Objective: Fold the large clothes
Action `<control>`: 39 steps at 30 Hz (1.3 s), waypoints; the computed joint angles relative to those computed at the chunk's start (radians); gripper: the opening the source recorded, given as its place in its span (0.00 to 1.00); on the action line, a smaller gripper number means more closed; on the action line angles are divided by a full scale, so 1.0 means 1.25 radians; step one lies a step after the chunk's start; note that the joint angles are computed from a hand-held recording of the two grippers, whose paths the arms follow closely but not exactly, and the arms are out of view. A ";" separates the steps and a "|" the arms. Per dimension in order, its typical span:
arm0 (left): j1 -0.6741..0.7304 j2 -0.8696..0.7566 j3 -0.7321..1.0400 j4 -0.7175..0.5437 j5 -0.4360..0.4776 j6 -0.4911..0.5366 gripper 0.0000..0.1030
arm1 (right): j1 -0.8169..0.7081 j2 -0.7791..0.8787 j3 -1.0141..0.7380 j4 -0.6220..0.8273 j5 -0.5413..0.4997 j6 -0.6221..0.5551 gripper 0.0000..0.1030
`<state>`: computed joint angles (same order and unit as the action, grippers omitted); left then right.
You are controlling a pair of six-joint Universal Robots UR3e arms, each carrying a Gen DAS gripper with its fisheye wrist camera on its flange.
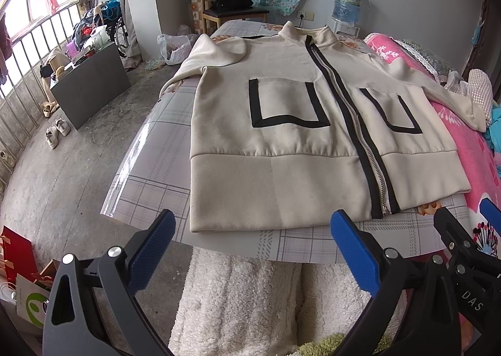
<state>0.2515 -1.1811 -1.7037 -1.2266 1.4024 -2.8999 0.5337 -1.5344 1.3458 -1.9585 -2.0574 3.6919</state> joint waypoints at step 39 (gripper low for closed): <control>-0.010 -0.277 0.277 0.022 0.042 -0.022 0.95 | -0.078 0.194 -0.308 -0.001 0.042 -0.110 0.93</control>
